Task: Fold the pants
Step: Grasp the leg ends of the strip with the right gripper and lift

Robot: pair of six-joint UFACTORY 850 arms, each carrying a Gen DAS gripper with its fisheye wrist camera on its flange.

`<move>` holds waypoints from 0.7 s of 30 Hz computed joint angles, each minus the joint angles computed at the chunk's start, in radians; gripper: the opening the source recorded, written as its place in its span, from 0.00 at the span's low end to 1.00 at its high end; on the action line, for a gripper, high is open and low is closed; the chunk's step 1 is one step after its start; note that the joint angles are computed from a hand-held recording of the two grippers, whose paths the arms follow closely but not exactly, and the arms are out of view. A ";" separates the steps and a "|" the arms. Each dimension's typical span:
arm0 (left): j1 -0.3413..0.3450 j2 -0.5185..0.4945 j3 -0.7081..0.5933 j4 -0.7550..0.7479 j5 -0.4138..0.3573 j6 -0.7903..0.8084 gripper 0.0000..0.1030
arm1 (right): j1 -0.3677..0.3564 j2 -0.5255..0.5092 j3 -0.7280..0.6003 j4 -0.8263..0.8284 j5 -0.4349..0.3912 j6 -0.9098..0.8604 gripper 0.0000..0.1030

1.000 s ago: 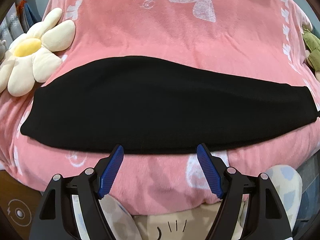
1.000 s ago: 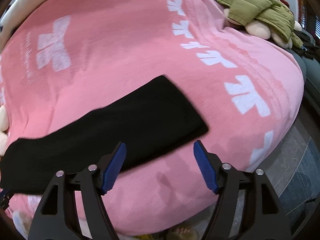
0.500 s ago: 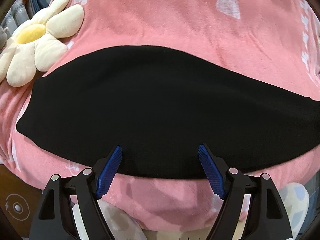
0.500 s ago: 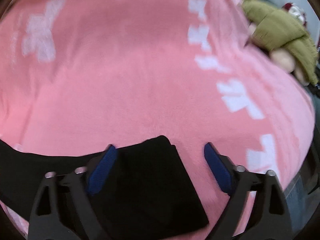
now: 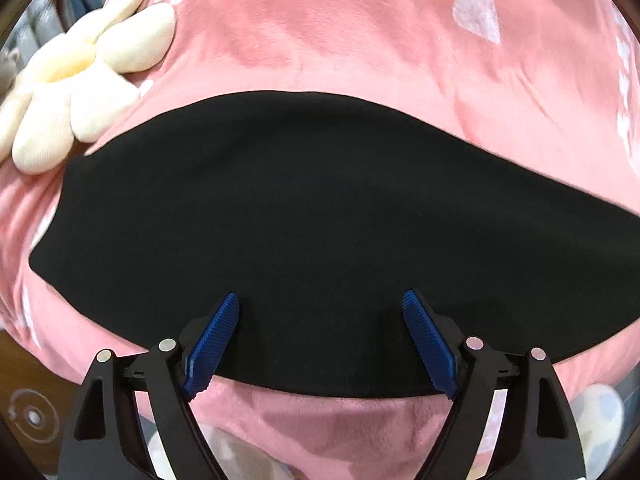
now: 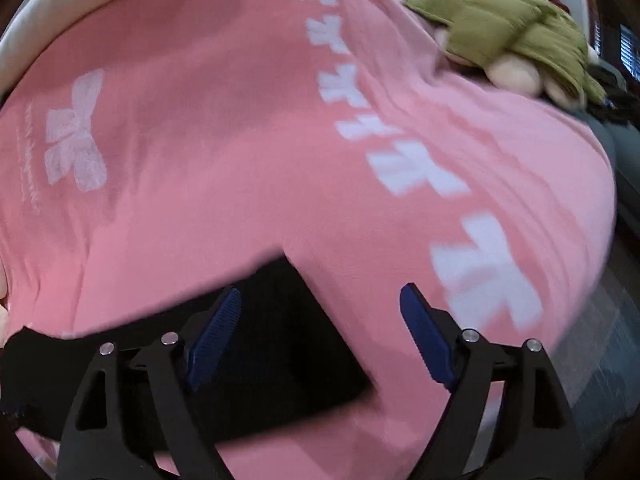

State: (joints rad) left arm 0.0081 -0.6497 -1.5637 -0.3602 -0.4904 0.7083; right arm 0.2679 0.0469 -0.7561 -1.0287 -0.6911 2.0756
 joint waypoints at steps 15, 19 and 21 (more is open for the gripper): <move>0.110 -0.064 -0.124 -0.105 -0.072 -0.030 0.79 | 0.056 -0.059 -0.088 -0.263 0.282 0.238 0.16; 0.112 -0.117 -0.184 -0.074 -0.129 -0.084 0.79 | 0.122 -0.193 -0.290 -0.363 0.388 0.209 0.16; 0.110 -0.120 -0.185 -0.061 -0.127 -0.092 0.79 | 0.146 -0.319 -0.434 -0.504 0.522 0.303 0.17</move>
State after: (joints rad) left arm 0.1184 -0.7700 -1.7488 -0.4211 -0.6172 0.6165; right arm 0.4136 -0.2720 -1.1899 -1.5323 -0.1691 2.3783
